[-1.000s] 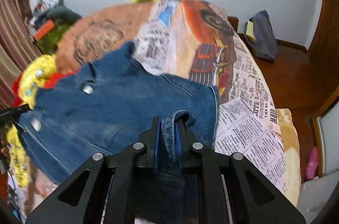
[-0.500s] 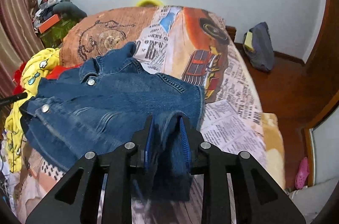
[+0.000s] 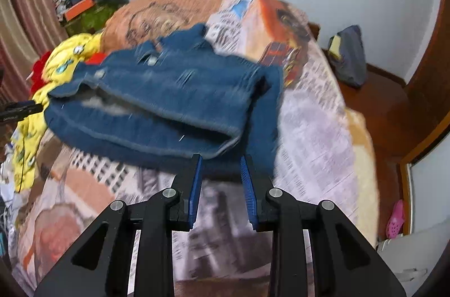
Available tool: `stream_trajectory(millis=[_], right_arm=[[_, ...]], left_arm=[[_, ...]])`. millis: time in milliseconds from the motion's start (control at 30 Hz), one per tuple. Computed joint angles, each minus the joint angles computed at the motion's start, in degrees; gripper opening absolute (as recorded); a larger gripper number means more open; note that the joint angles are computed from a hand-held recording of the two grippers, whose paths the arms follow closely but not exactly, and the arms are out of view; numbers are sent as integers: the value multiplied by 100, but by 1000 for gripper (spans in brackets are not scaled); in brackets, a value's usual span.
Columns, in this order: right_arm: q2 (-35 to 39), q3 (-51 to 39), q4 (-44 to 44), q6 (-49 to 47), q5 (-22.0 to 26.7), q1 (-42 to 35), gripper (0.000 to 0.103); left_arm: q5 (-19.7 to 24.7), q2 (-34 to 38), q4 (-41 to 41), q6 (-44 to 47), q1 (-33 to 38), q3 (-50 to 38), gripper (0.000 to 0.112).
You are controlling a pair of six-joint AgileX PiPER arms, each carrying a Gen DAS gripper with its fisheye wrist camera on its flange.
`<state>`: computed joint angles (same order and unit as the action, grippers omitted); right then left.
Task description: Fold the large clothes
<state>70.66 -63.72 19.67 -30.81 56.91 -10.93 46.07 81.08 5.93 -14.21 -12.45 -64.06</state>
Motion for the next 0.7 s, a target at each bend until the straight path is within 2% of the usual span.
stream_trajectory(millis=[167, 300, 367, 467, 567, 700], right_arm=[[114, 276, -457, 537, -300, 648, 25], [433, 98, -91, 481, -207, 774, 25], [616, -33, -128, 604, -220, 917, 25], [932, -292, -213, 647, -264, 1108, 25], [1412, -838, -264, 650, -206, 1202, 25], [2215, -1988, -362, 844, -130, 1213, 25]], left_arm=[[-105, 327, 34, -58, -502, -9, 70], [-225, 756, 307, -179, -808, -153, 70], [-208, 1085, 580, -370, -896, -346, 71], [-227, 1408, 568, -290, -803, -679, 72], [11, 1889, 313, -35, -494, -1452, 72], [667, 2852, 394, -155, -100, -3213, 72]])
